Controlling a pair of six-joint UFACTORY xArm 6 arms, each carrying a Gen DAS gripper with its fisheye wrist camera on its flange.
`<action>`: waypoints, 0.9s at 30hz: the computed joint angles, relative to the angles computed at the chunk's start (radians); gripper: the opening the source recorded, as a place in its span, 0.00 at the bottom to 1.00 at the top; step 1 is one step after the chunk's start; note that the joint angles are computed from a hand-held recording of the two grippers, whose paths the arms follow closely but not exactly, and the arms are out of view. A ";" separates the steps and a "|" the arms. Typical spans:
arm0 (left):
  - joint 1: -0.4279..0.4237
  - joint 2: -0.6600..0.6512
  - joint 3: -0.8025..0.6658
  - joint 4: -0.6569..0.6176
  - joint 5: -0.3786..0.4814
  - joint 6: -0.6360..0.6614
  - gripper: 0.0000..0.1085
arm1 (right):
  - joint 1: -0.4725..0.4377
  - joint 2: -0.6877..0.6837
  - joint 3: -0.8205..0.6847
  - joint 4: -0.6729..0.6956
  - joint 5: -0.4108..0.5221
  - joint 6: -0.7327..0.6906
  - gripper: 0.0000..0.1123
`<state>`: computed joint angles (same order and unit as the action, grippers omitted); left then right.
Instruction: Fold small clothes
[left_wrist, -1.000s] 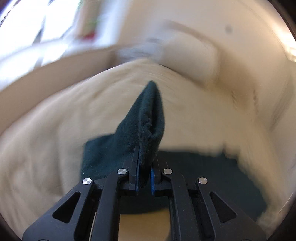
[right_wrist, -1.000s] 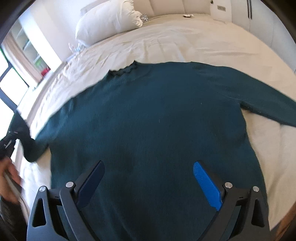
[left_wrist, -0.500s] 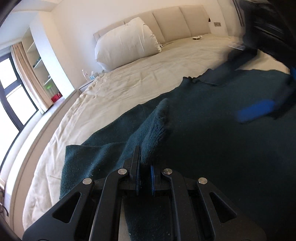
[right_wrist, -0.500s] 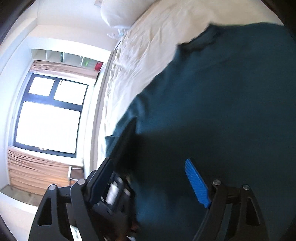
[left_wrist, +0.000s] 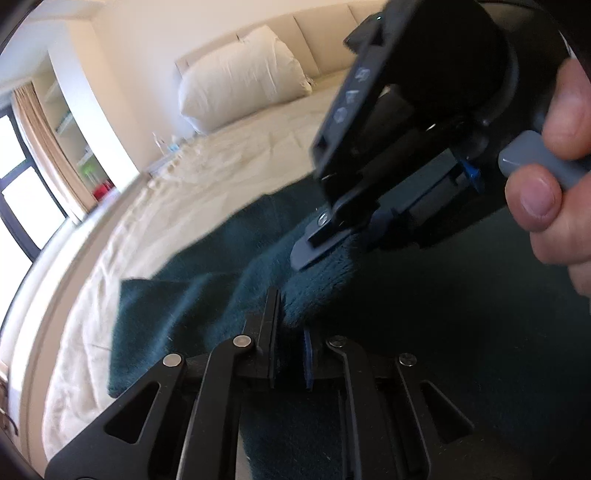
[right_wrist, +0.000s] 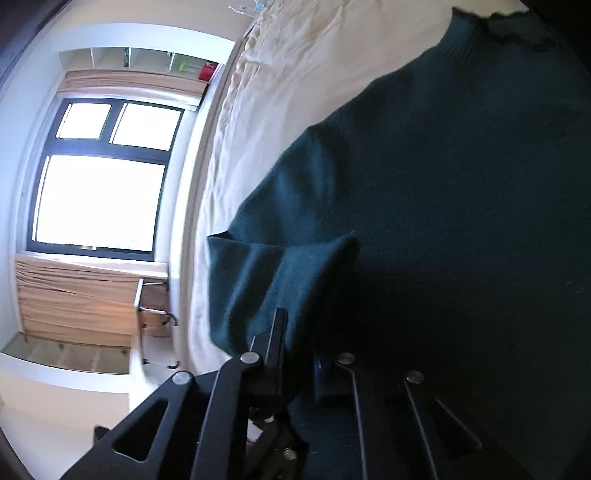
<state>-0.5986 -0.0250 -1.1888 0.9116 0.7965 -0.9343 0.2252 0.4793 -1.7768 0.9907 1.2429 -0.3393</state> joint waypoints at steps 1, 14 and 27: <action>0.006 -0.015 0.013 -0.022 -0.022 0.007 0.11 | -0.003 -0.012 0.016 -0.001 -0.017 -0.008 0.08; 0.272 -0.256 0.261 -0.515 -0.345 0.061 0.12 | -0.211 -0.093 0.110 -0.078 -0.163 0.014 0.07; 0.382 -0.174 0.105 -0.580 -0.319 0.161 0.12 | -0.330 -0.099 0.134 -0.157 -0.207 0.052 0.07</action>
